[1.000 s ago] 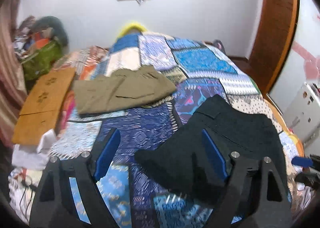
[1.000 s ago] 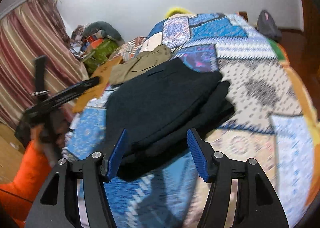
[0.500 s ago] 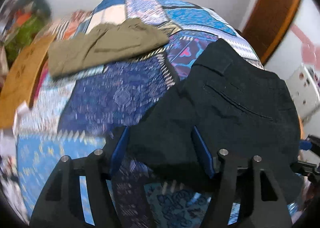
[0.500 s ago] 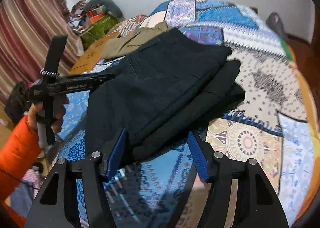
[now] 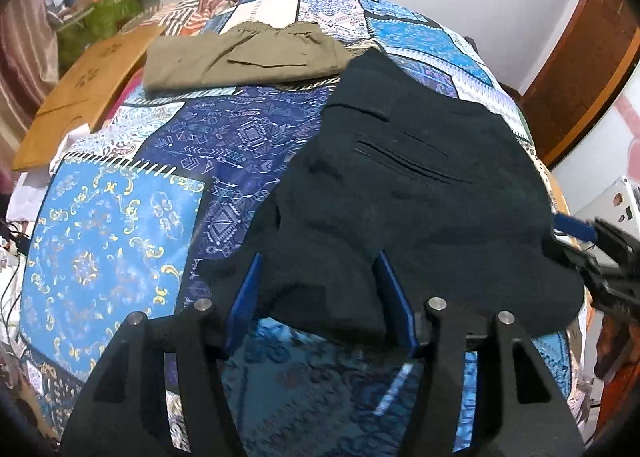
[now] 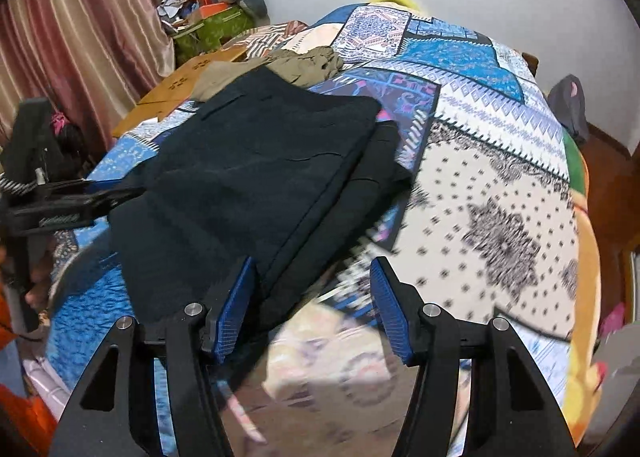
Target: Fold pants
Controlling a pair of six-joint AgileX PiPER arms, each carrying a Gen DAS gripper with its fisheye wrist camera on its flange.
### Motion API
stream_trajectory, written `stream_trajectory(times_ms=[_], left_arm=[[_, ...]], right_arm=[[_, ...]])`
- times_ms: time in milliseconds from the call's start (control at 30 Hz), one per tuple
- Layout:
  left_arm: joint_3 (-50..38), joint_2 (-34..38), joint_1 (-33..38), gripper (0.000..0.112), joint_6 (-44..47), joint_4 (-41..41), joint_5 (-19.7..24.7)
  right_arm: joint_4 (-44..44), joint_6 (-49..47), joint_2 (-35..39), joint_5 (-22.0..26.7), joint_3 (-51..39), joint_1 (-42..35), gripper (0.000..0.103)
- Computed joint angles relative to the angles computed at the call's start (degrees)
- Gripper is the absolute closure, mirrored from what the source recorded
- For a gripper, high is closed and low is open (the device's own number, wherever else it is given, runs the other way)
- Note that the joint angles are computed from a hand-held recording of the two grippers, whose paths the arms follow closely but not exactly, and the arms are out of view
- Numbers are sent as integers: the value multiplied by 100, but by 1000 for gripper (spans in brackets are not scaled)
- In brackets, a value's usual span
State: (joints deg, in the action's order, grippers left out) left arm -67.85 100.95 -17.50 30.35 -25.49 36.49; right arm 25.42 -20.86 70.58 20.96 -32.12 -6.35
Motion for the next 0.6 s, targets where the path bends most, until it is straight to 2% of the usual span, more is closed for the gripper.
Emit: stream_trajectory(times_ms=[67, 167, 267, 367, 467, 567, 600], left_arm=[[4, -24, -37, 55, -138, -38, 35], [71, -102, -39, 55, -81, -161, -5], [-70, -138, 25, 55, 138, -62, 69], [-364, -106, 232, 55, 366, 136, 176], [-541, -53, 336, 56, -33, 1051, -90], [-961, 156, 639, 57, 225, 882, 273], [-1159, 220, 747, 57, 414, 611, 467]], right_arm=[[32, -246, 137, 1, -99, -193, 49], [613, -969, 350, 80, -221, -538, 49], [1118, -1389, 343, 357, -290, -764, 49], [1244, -1271, -20, 565, -360, -869, 49], [1114, -827, -433, 558, -475, -672, 49], [687, -165, -513, 302, -697, -105, 49], [268, 327, -430, 143, -803, 227, 49]])
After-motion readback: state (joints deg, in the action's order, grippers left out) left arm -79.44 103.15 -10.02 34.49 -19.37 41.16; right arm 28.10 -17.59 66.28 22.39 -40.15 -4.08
